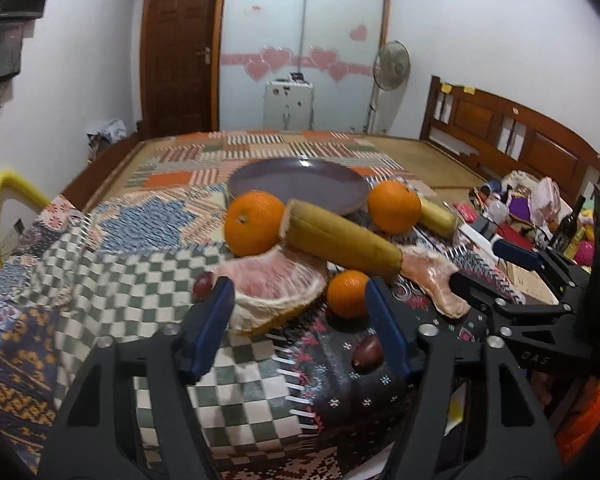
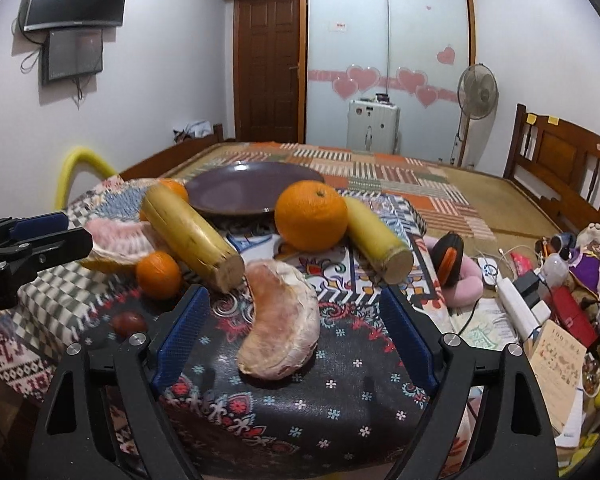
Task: Organize fruits
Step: 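Grasp the pink pomelo wedge with the right tool while the left tool grasps a small mandarin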
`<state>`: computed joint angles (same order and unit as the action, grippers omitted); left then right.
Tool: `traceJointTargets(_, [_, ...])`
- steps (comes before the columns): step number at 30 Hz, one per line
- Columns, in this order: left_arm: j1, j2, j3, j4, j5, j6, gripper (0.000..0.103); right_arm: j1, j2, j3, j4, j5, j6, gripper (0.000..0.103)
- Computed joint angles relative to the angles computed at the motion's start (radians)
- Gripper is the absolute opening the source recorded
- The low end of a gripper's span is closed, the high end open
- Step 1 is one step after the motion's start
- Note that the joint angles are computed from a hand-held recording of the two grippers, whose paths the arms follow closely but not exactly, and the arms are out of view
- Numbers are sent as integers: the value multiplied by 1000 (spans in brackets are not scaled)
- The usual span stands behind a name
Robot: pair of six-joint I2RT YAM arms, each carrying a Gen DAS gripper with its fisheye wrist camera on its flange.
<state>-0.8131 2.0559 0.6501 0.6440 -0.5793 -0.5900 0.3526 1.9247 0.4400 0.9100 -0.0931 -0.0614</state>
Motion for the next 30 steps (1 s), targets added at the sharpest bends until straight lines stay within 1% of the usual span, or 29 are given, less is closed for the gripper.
traceJointTargets(1, [5,11,6,5,13,5,60,-5,8,9,-13,-9,-3,82])
traceJointTargets(2, [8,27,20,7,31,9,55,-4,18,23,-23,-12,-3,78])
traceJointTargets(3, [10,38,32,7,48,12,53,-6,27,40,-43,-20,-4,75])
traceJointTargets(5, [14,55,53,4,81,21,44,-5,48,64,-60,-23,-6,73])
traceJointTargets(7, [12,61,71,-6,96,29,42,-10,62,83,-81,-39,-9,71])
traceJointTargets(8, [11,70,83,-8,99,36,42,-9,65,87,-87,-41,-8,69])
traceJointTargets(11, [7,91,117,-25,105,48,42,-4,79,106,-108,-52,-8,68])
traceJointTargets(13, [13,106,138,-35,115,51,41,10,88,114,-115,-39,-15,63])
traceJointTargets(14, [16,114,147,-39,119,51,40,14,94,120,-119,-34,-19,59])
traceJointTargets(16, [22,129,167,-50,124,50,40,16,100,122,-118,-35,-22,57])
traceJointTargets(18, [27,144,190,-64,120,50,40,8,98,129,-129,-40,-22,51])
traceJointTargets(19, [31,154,205,-76,119,53,40,2,97,131,-137,-54,-22,50])
traceJointTargets(20, [31,160,215,-83,116,52,40,-9,94,126,-137,-74,-18,47])
traceJointTargets(21, [34,170,227,-89,119,53,40,-8,92,126,-136,-72,-15,40])
traceJointTargets(23, [33,180,240,-97,112,56,40,-10,83,116,-134,-57,-18,40])
traceJointTargets(28, [16,202,279,-131,66,62,40,-33,72,104,-133,-69,-20,40])
traceJointTargets(30, [16,202,274,-124,61,65,40,-40,68,97,-127,-71,-20,39])
